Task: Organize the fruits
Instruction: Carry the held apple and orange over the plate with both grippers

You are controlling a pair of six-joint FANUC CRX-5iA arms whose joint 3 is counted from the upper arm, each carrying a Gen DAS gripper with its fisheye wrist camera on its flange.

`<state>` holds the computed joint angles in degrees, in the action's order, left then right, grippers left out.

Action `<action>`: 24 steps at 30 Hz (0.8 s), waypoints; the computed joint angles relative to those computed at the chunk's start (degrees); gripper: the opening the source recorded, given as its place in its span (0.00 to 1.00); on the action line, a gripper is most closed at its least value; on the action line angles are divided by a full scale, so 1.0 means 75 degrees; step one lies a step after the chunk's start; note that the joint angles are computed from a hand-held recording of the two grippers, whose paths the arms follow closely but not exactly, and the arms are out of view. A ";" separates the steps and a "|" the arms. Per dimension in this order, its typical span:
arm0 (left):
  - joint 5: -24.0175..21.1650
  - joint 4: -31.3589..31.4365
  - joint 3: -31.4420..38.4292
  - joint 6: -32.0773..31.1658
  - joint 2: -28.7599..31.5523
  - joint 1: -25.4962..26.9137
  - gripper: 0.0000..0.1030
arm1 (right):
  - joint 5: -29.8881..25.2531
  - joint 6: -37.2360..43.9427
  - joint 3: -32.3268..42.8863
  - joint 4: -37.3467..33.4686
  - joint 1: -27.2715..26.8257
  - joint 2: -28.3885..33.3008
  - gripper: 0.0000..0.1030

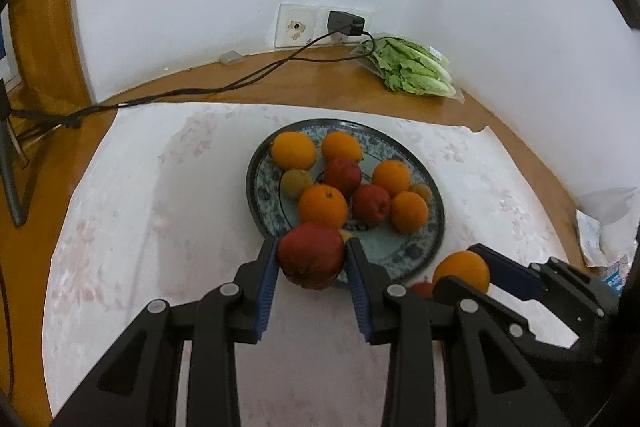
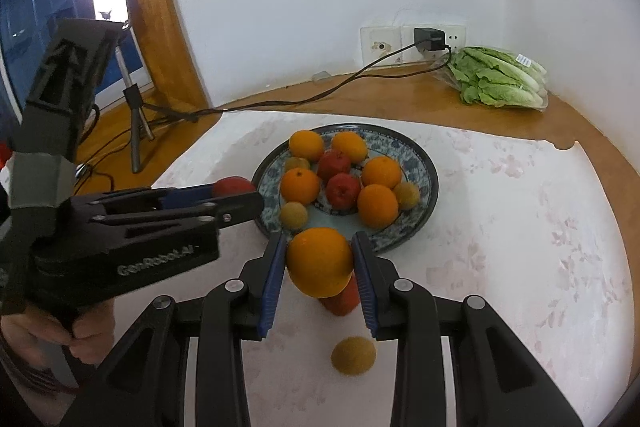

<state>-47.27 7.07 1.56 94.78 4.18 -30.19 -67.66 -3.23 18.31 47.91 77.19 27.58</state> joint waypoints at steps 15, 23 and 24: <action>0.0330 0.0054 0.0198 -0.0227 0.0488 0.0072 0.34 | 0.0392 -0.0118 -0.0133 0.0070 -0.0356 0.0153 0.34; 0.0488 0.0286 0.0156 -0.0483 0.0573 0.0126 0.34 | 0.0357 -0.0059 -0.0091 0.0021 -0.0415 0.0258 0.34; 0.0496 0.0309 0.0160 -0.0498 0.0584 0.0127 0.34 | 0.0383 -0.0078 -0.0110 0.0026 -0.0421 0.0249 0.34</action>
<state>-43.55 9.38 2.76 91.05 8.56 -29.23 -64.79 -3.82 17.48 48.11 74.03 29.45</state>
